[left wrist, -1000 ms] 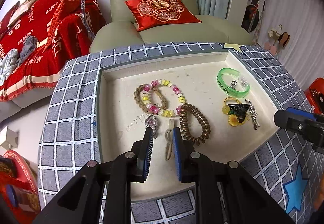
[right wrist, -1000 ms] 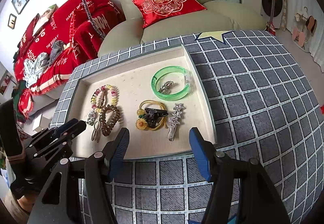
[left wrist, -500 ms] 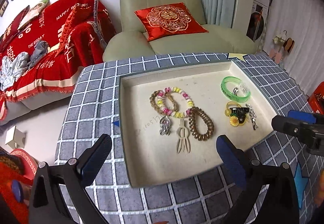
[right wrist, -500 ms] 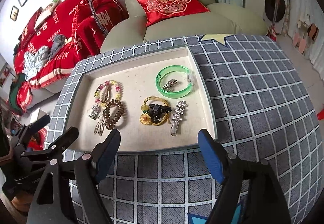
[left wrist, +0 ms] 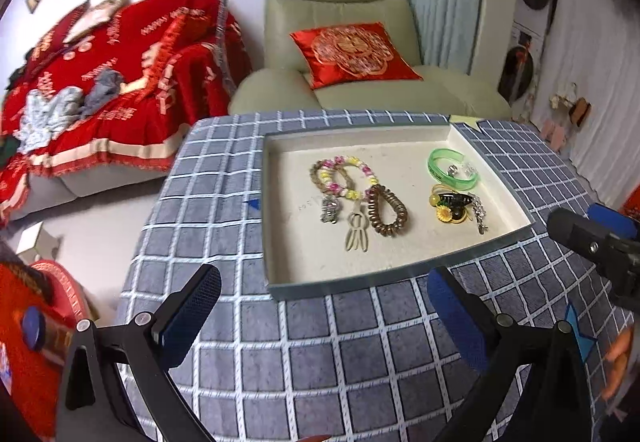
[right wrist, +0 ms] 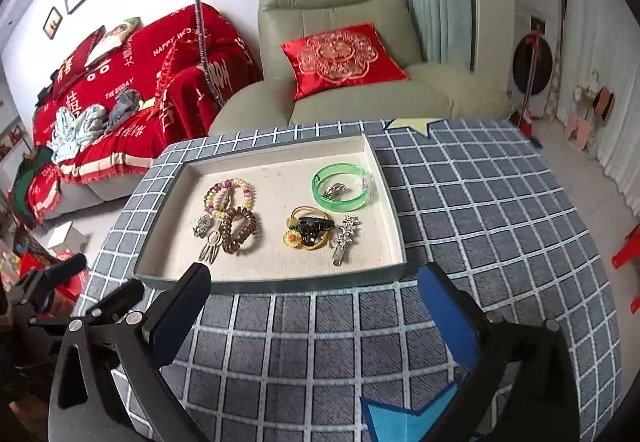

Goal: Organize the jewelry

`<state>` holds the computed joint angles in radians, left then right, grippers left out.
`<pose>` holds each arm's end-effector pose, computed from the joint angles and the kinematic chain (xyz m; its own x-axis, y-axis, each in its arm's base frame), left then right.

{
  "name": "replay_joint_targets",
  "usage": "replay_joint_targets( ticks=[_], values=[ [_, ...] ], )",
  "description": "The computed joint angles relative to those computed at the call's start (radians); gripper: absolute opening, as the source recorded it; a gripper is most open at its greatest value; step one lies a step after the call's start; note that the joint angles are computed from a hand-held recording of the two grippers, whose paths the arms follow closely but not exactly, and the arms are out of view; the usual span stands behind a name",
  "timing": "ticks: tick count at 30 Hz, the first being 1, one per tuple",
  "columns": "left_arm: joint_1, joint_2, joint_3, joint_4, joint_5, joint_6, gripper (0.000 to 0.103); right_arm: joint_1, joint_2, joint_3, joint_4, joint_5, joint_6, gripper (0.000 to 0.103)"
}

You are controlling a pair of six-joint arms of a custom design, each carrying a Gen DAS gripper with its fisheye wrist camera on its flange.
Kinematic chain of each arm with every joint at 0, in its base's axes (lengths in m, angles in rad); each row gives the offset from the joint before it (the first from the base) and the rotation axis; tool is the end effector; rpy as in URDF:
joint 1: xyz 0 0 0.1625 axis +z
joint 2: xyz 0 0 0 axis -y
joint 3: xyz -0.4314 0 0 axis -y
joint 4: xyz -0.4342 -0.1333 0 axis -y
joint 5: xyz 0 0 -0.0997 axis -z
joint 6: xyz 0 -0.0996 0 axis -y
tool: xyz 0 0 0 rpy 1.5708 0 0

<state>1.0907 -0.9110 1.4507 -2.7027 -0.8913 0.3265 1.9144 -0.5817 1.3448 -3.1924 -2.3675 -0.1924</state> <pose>-0.1786 -0.7671 0.2716 -0.6840 0.2817 -0.6729 0.6362 0.6816 -0.3615 0.3253 -0.7249 0.1294 -0.7829 0.1513 0.6034 -0.3768 0.6564 -0.6535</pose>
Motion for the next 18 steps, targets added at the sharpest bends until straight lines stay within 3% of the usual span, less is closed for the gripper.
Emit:
replay_joint_targets(
  ticks=[7, 18],
  values=[
    [-0.021, -0.044, 0.114, -0.181, 0.057, 0.020, 0.103, 0.015, -0.006, 0.066, -0.087, -0.028, -0.049, 0.103],
    [-0.018, -0.035, 0.155, -0.236, 0.110, 0.008, 0.103, 0.016, 0.018, 0.071, -0.147, -0.080, -0.119, 0.103]
  ],
)
